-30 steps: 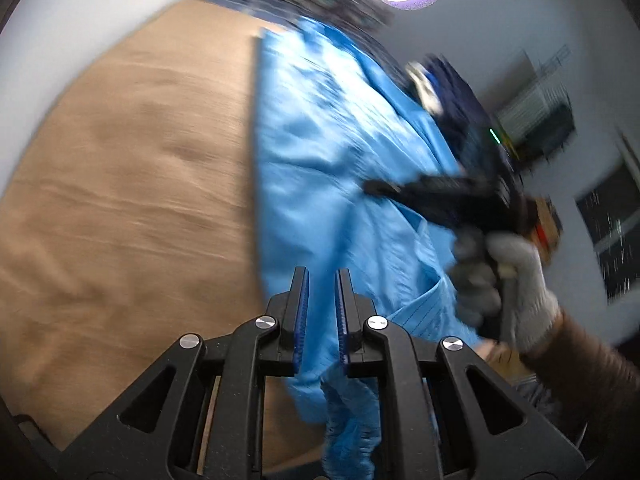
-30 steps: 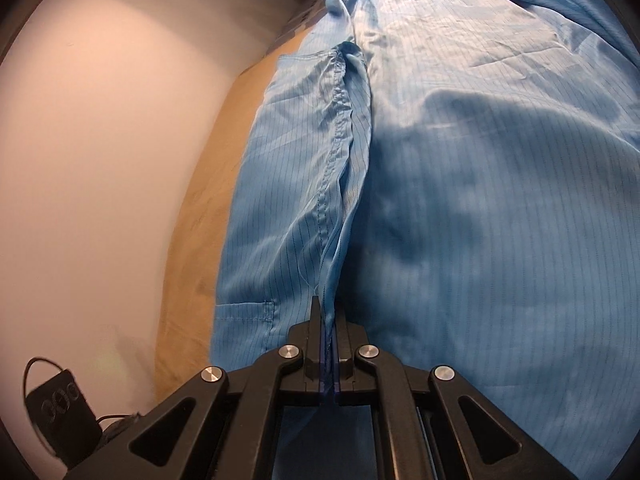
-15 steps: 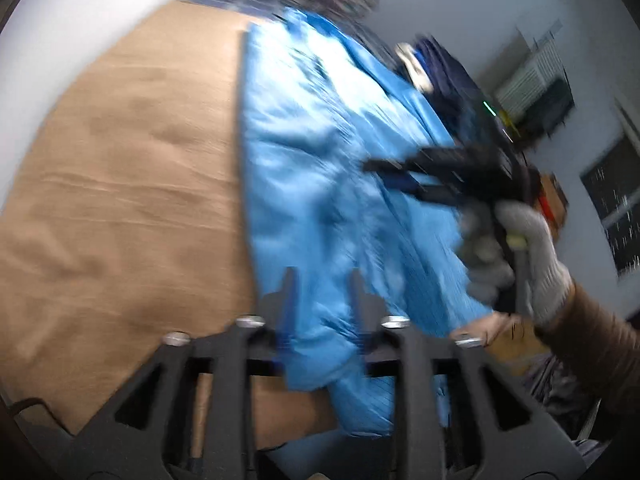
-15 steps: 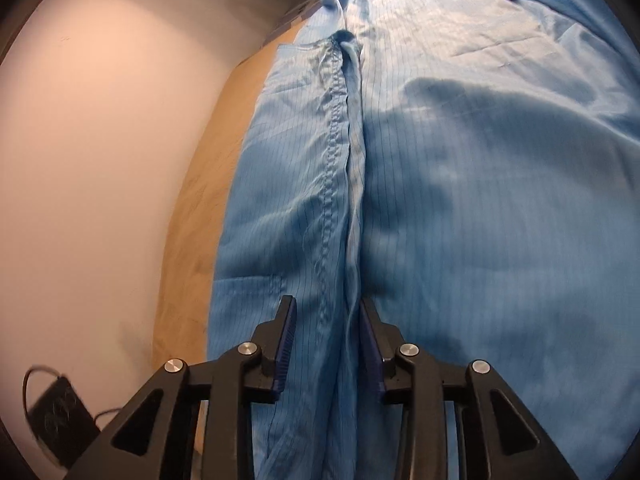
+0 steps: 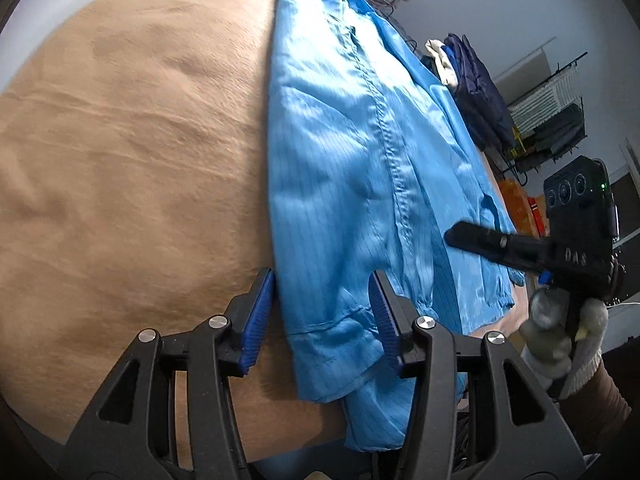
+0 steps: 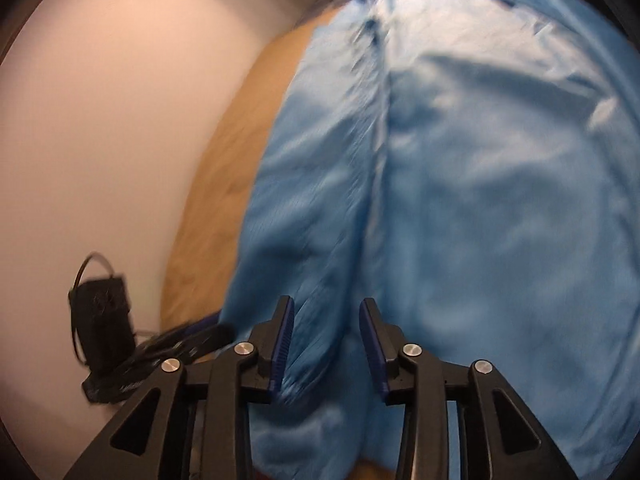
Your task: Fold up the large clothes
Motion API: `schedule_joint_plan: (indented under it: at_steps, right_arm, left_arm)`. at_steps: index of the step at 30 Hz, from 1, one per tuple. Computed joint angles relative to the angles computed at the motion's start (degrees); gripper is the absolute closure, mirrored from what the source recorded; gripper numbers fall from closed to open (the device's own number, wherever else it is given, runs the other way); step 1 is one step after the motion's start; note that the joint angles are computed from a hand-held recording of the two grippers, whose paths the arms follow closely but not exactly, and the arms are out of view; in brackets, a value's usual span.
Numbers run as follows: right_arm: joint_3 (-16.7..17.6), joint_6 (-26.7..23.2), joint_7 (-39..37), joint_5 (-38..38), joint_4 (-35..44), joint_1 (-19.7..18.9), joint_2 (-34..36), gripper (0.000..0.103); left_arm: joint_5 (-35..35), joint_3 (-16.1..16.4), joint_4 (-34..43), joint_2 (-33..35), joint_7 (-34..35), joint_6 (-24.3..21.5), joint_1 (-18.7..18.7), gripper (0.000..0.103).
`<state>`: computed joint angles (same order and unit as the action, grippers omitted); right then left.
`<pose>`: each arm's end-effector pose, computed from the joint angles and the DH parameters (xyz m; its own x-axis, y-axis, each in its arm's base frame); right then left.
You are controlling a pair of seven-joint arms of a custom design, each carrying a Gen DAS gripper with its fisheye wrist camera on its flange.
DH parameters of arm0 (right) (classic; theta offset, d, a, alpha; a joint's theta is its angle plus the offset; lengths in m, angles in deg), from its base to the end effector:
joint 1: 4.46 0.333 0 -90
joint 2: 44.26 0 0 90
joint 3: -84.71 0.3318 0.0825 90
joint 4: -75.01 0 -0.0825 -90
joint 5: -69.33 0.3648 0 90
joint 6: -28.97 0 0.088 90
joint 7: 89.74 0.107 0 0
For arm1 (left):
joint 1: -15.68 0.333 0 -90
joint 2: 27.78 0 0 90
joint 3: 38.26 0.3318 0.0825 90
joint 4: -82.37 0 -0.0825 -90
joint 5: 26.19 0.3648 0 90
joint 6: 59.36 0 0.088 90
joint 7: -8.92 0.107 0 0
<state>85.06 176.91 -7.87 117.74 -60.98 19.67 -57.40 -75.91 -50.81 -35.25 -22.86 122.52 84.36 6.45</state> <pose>0.4404 0.1861 0.4817 0.0408 -0.8028 -0.5948 -0.9498 0.1536 -0.2724 0.5433 -0.2078 0.4606 -0.2483 -0.7929 0.5565 -0.9305 0.0355 -0.3645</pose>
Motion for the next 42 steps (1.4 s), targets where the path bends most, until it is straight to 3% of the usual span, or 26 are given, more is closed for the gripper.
schedule_joint_plan:
  at_steps: [4,7,8,11,15,16,17,19,22,24,25,26,27,30,33,36,39,40,42]
  right_arm:
    - [2.21,-1.86,5.80,-8.05,1.74,-0.77,2.76,0.069]
    - [2.11,-2.09,4.02,-6.57,1.90,0.03,3.52,0.102]
    - [2.41,-1.84,4.69,-7.45,1.55,-0.12,3.17,0.103]
    - [2.17,0.40,5.27,-8.09,-0.02,-0.28,1.67,0.103]
    - [0.13,-1.27,2.04,-5.99,-1.45,0.39,0.04,0.102]
    - [0.41,-0.93,2.62,-6.78,-1.82,0.10,-0.64,0.096]
    - [1.22,-0.03,5.04,-9.90,-2.38,-0.78,-1.58,0.070]
    - [1.83,2.89,8.03,-13.44,-4.06,-1.30,-3.41,0.038]
    - [-1.59,0.95,5.61,-10.60,-3.02,1.02,-2.35,0.042]
    - [-2.41,-1.14,3.43,-8.46,-1.43,1.27,0.06,0.066]
    - [-2.30,-2.35,2.33,-7.46,-0.86,1.16,0.99,0.092]
    - [-2.08,-3.13,1.29,-5.90,-0.55,1.01,1.70,0.101]
    - [-1.45,-2.87,1.17,-4.82,-0.56,0.70,1.84,0.102]
    - [0.11,-2.03,0.37,-3.31,-0.24,0.25,1.38,0.103]
    - [1.68,-3.25,4.59,-11.16,0.47,-1.35,2.02,0.103]
    - [1.90,-3.13,5.09,-11.94,0.62,-1.04,2.28,0.103]
    - [1.31,-3.24,1.99,-11.41,0.24,-0.45,0.47,0.081]
    - [0.99,-2.39,0.32,-10.49,-0.35,-0.05,-0.70,0.068]
    - [1.53,-0.03,0.79,-13.49,-1.57,-0.42,-3.43,0.067]
  left_arm:
    - [-0.20,-0.15,-0.09,-0.09,-0.13,0.53,-0.25,0.055]
    - [-0.47,0.05,-0.42,-0.39,-0.49,0.59,-0.10,0.055]
    - [-0.72,0.12,-0.32,-0.37,-0.77,0.40,-0.03,0.055]
    - [-4.18,0.31,-0.37,-0.42,0.36,-0.32,0.58,0.055]
    - [-4.59,0.00,0.86,1.27,1.05,-1.57,0.56,0.055]
    - [-4.52,-0.21,0.90,1.46,1.54,-1.31,0.41,0.060]
    - [-3.94,-0.27,0.99,1.55,1.09,-1.19,0.28,0.076]
    - [-2.30,-0.34,1.44,2.14,-0.38,-1.34,0.05,0.090]
    - [-1.72,-0.53,1.06,1.96,-0.43,-0.20,-0.05,0.097]
    - [-0.91,-0.61,1.21,1.95,-1.04,0.38,-0.23,0.099]
    - [-0.59,-0.63,1.06,1.65,-1.08,0.71,-0.27,0.100]
    - [-0.34,-0.65,1.05,1.40,-1.13,0.89,-0.31,0.101]
    - [-0.01,-0.60,0.86,0.91,-1.23,1.23,-0.34,0.101]
    - [-0.20,-0.37,-0.16,-0.87,-0.28,2.79,-0.33,0.101]
    - [5.44,-0.24,0.34,0.19,-2.48,2.93,-1.21,0.101]
    - [10.47,-0.32,0.01,0.96,-5.40,4.03,-1.98,0.099]
    - [10.77,-0.28,-0.87,-0.17,-5.42,4.57,-1.58,0.094]
    - [11.85,-0.09,-1.38,-1.02,-5.95,5.39,-1.58,0.094]
    - [14.84,0.35,-2.22,-2.71,-7.38,7.11,-1.58,0.094]
